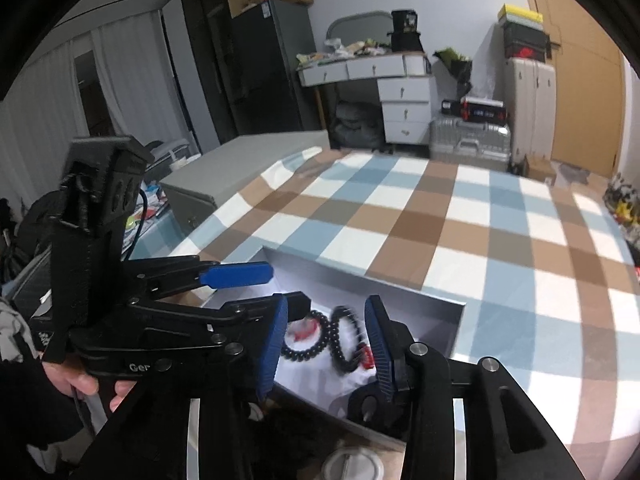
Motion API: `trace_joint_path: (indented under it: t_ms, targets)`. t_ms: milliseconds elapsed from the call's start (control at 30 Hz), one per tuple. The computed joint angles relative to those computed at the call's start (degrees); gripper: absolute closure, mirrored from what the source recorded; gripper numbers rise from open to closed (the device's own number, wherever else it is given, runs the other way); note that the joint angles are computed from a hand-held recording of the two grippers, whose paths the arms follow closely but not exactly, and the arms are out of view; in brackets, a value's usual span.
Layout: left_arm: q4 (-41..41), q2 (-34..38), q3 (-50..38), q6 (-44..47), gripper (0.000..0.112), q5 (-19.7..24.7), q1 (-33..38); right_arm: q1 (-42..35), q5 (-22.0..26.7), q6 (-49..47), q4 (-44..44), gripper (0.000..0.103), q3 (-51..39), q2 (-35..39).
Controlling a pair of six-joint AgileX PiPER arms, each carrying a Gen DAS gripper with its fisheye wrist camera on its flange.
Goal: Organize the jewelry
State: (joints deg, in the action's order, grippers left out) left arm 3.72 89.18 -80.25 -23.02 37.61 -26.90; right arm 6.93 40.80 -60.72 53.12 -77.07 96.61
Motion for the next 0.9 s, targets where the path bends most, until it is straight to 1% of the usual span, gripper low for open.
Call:
trace_joint_path:
  t_ms: [100,167,233,300,367,400,467,567,733,800,900]
  targets:
    - [2.9,-1.1,0.7,-2.6,0.058,0.1,-0.8,-1.8,-0.2,-2.3,3.6,0.061,2.5,-2.4]
    - [4.2,-2.3,1.7,-4.1,0.057,0.0,-1.0,-3.5,-0.4,-4.8,7.5,0.056,4.9,-4.5]
    - [5.0,-3.2,2.5,-4.9,0.056,-0.1,-1.1,-4.9,-0.7,-7.2,10.5,0.053,7.2,-6.6]
    - [7.1,-4.2,3.5,-7.2,0.052,0.0,-1.5,-6.5,-0.9,-9.6,13.6,0.049,9.7,-8.9]
    - [9.2,-5.6,5.1,-9.9,0.051,-0.5,-2.1,-8.2,-0.8,-12.1,17.0,0.042,12.1,-11.0]
    - [10.5,-6.2,5.6,-11.3,0.05,-0.4,-2.5,-9.0,-0.7,-13.4,18.8,0.04,13.3,-11.9]
    - [13.7,-6.9,6.5,-14.8,0.049,0.1,-3.6,-10.3,-0.5,-14.5,20.6,0.034,15.0,-13.2]
    - [16.0,-7.9,7.9,-17.9,0.048,0.1,-4.8,-12.1,0.2,-15.1,22.4,0.029,17.1,-14.7]
    - [21.5,-9.4,10.2,-24.3,0.046,1.3,-8.0,-13.8,0.8,-15.7,22.9,0.026,20.1,-17.1]
    - [23.0,-10.1,11.3,-26.3,0.04,1.7,-8.9,-13.8,0.0,-16.3,22.9,0.025,21.5,-18.4]
    - [24.9,-11.2,12.9,-29.6,0.035,2.0,-10.0,-14.1,-0.4,-18.0,23.4,0.022,23.8,-20.1]
